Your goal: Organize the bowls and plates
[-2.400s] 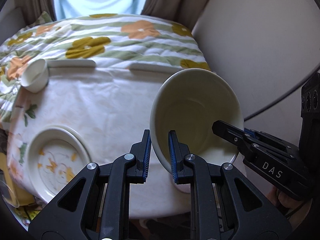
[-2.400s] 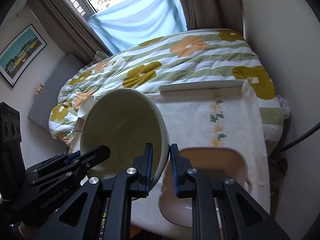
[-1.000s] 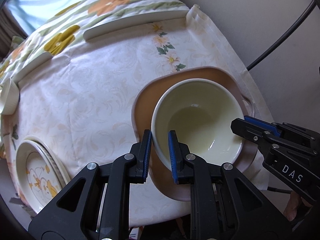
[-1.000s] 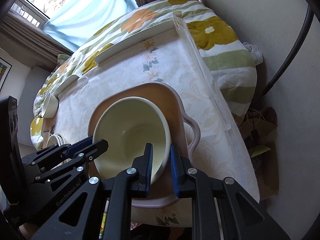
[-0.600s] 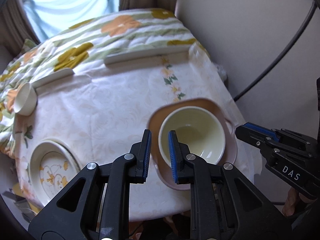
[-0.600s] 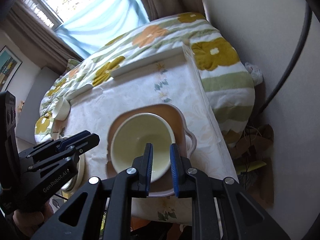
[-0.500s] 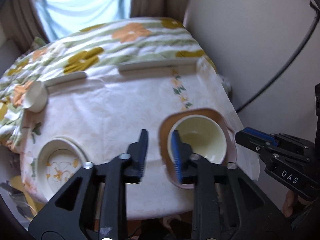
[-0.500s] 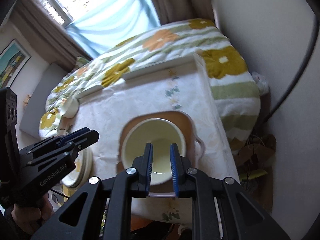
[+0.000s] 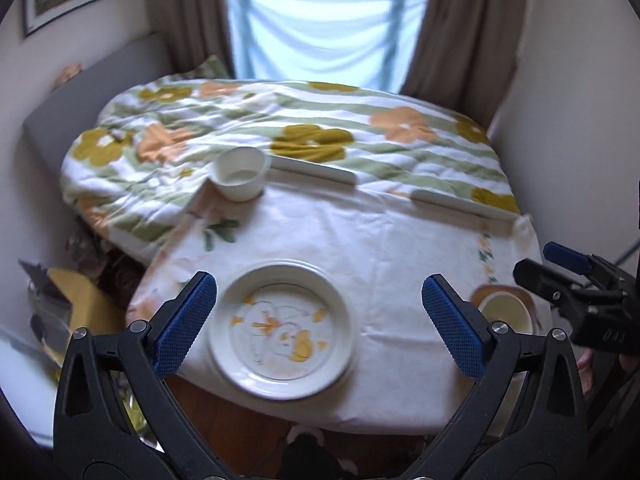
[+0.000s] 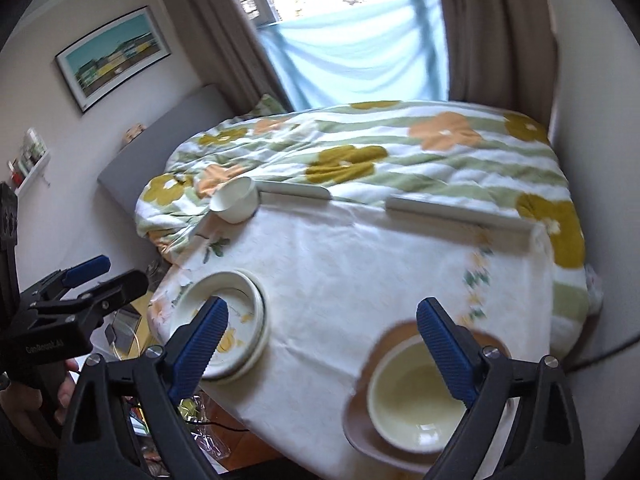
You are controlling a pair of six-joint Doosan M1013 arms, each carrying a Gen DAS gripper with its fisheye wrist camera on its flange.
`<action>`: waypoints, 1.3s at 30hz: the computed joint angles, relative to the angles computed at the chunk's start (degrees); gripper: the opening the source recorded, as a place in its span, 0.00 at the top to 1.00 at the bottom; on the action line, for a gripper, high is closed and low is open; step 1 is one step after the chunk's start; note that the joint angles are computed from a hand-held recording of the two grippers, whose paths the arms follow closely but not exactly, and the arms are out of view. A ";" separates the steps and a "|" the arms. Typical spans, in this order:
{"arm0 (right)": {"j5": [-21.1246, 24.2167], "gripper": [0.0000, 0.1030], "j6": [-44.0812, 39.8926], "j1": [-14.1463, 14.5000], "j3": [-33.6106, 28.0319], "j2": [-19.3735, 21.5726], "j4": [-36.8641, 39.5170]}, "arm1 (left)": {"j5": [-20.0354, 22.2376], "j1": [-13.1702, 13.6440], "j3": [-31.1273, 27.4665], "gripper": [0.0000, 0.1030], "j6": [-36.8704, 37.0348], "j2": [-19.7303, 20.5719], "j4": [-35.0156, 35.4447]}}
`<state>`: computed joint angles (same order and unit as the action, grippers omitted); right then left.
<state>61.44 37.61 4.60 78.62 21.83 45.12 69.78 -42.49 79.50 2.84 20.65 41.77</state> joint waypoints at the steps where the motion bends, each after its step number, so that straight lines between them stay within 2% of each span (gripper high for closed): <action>1: 0.83 0.09 -0.04 0.67 -1.22 0.49 -0.07 | -0.33 0.45 1.38 0.01 -2.01 -1.21 0.24; 5: 4.56 0.09 0.95 3.77 -7.21 3.38 0.07 | -2.84 2.83 6.00 0.01 -8.93 -4.98 0.82; 7: 3.45 0.09 1.82 5.55 -9.30 4.46 -0.34 | -4.62 4.89 8.10 0.01 -10.96 -6.43 1.02; 10: 3.41 0.09 3.96 7.79 -12.91 6.87 -0.23 | -6.67 8.04 9.76 0.01 -11.34 -7.24 0.41; 16: 10.21 0.09 16.96 12.19 -25.10 16.17 -5.09 | -16.38 15.72 12.40 0.03 -7.95 -6.89 -4.80; 20: 14.14 0.12 23.87 14.20 -32.31 21.81 -6.26 | -22.27 20.74 12.51 0.14 -2.24 -4.64 -11.36; 22: 15.83 0.18 26.53 15.40 -36.19 24.69 -8.32 | -25.70 23.42 12.59 0.18 0.34 -3.06 -15.64; 27: 19.80 0.35 31.32 17.79 -44.73 31.47 -12.00 | -30.85 27.82 11.98 0.49 6.88 1.03 -24.56; 28: 20.35 0.40 31.85 18.13 -45.75 32.42 -12.42 | -31.39 28.49 11.76 0.51 8.32 1.80 -26.18; 32: 20.99 0.49 34.06 18.77 -48.67 35.33 -12.09 | -33.43 30.12 11.14 0.64 12.63 4.06 -30.27; 35: 21.26 0.51 35.70 19.11 -50.75 37.01 -11.70 | -33.26 30.58 10.65 0.65 14.13 5.13 -31.08; 37: 22.44 0.56 36.79 19.34 -52.75 38.33 -11.70 | -33.17 30.87 10.57 0.73 14.29 5.54 -31.28; 39: 22.43 0.57 36.93 19.55 -53.22 38.71 -12.05 | -33.48 31.06 10.70 0.79 14.40 5.68 -31.30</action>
<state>83.88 74.54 24.16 25.40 60.54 33.07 36.30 -11.43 90.20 17.23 26.33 10.47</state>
